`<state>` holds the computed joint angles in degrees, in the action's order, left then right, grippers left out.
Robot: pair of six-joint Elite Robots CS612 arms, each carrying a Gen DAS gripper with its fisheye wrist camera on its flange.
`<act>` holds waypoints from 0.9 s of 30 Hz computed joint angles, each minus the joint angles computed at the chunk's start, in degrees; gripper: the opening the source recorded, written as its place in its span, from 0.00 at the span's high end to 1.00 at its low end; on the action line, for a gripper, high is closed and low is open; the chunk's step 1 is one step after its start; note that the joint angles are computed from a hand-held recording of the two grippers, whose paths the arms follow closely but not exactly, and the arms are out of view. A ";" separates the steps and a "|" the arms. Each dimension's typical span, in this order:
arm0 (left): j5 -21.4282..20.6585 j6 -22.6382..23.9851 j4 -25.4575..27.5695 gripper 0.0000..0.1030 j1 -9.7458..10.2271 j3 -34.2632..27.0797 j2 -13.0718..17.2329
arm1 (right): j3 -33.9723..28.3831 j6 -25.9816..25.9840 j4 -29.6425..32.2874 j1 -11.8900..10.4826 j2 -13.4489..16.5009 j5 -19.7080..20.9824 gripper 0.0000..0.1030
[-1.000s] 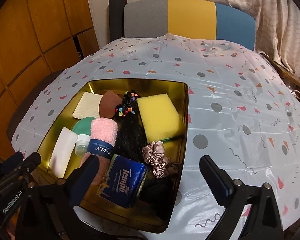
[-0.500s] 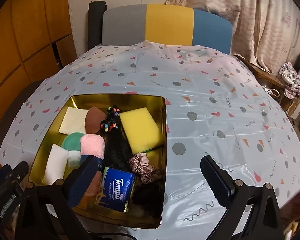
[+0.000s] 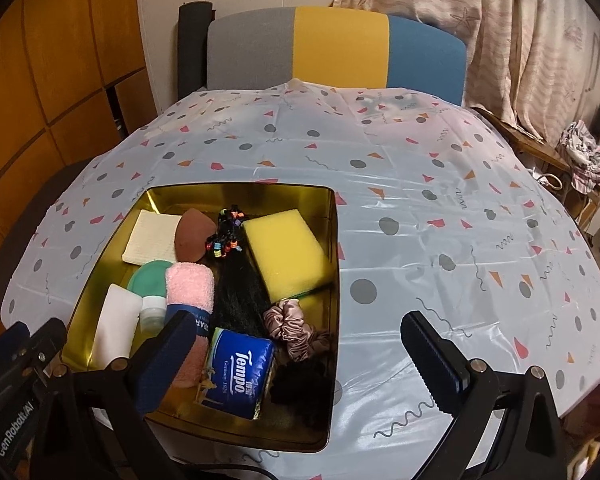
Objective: Organize rigid objects
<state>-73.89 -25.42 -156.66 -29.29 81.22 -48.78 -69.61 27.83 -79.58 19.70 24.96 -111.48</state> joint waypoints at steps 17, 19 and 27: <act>-2.27 1.12 -1.63 0.49 -0.04 0.37 0.09 | -0.50 -0.06 0.02 -0.14 0.30 0.54 0.00; -1.70 1.37 -1.71 0.49 -0.19 0.43 0.05 | -0.56 0.08 0.17 -0.15 0.31 0.61 0.00; -1.12 1.24 -1.45 0.49 -0.31 0.56 -0.11 | -0.71 0.23 0.49 -0.19 0.36 0.86 0.00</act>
<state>-75.01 -24.18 -158.10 -29.60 81.78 -48.89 -70.32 28.06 -79.09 19.50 25.32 -110.62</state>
